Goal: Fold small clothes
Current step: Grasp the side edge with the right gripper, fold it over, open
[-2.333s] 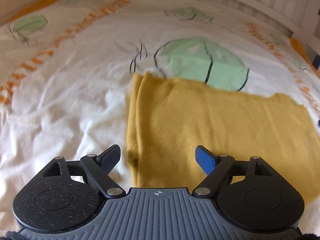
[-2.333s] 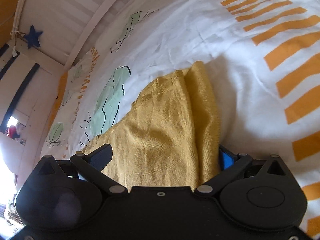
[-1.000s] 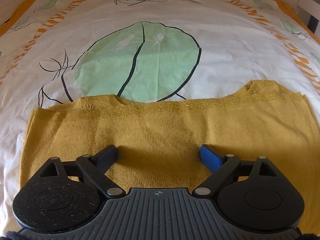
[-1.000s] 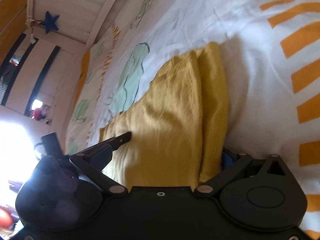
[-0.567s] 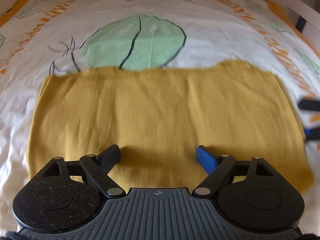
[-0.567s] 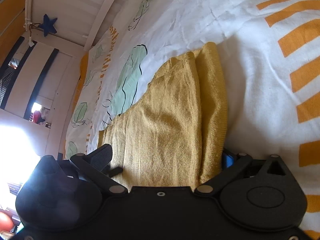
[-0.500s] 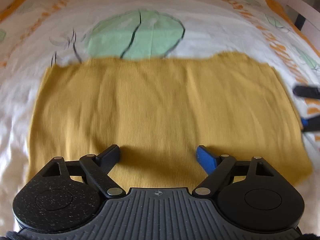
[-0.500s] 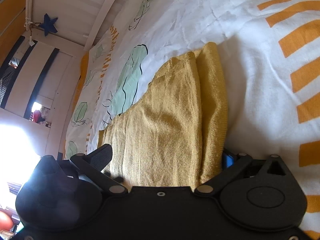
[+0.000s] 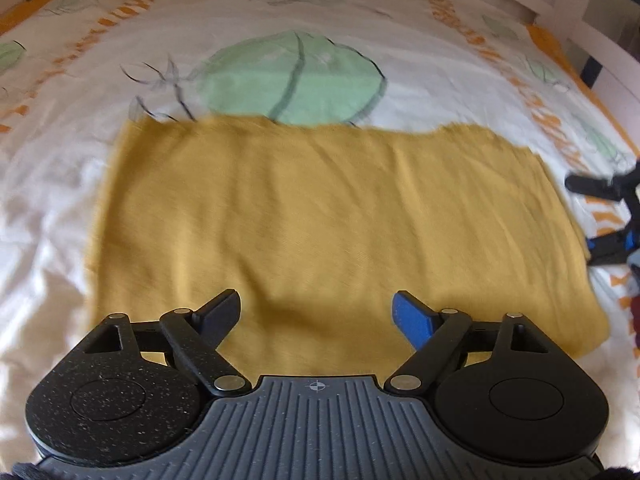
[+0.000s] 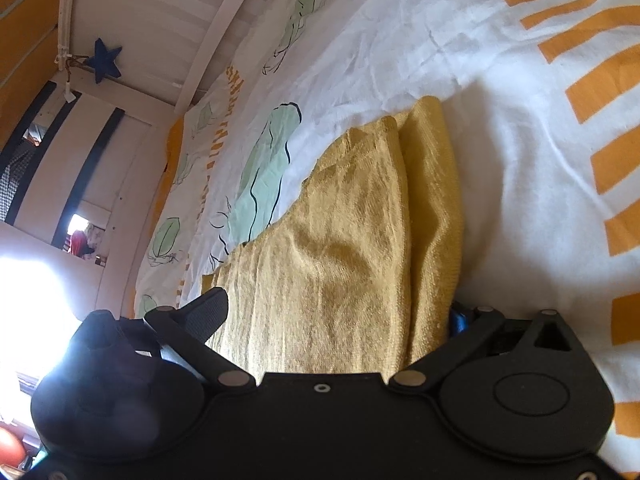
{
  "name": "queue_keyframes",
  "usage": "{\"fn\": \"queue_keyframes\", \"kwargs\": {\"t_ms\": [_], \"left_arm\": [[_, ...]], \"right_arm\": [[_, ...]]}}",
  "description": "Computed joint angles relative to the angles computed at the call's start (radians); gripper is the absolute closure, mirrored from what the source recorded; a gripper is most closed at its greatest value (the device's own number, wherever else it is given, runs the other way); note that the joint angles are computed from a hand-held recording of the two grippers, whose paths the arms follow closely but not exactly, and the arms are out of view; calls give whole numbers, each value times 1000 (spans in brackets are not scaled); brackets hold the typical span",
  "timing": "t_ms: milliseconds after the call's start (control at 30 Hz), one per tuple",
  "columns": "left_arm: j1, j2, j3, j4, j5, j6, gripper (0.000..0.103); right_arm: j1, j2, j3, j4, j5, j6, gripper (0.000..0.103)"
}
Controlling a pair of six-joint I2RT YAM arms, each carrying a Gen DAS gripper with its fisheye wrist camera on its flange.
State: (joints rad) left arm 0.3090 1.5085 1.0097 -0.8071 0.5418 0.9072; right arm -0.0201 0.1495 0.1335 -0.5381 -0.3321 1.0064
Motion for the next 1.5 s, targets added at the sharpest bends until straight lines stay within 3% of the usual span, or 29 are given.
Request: {"fn": "queue_keyframes", "kwargs": {"t_ms": [67,133,200,267,367,567,667,1000,1200,1367,1500], "left_arm": [[30,42,69,-15,10,21,20],[52,91,141,-28,20,35,20],[72,141,215,-40,26,46,20],[85,188,281,-47,32,56,20],[98,248,357,-42,47,42,20],[112,363,504,-98,65,20,20],[123,409,587,-147,91,44,20],[163,553,838,-241,123,-29,20],[180,629,974,-285,128,-82,20],[190,675,1051,-327,131,-81,20],[194,698,1100,-355,140,-80,20]], "right_arm": [[49,45,12,15,50,-3,35],[98,94,15,32,100,16,49],[153,116,16,42,166,33,54],[208,147,40,31,235,50,68],[370,226,100,-1,419,110,79],[678,395,256,-61,755,308,81],[724,511,352,-51,807,323,81],[721,1049,742,123,747,147,81],[751,1354,929,215,681,113,81],[781,1586,1115,139,674,92,79],[795,1681,1201,106,686,98,65]]}}
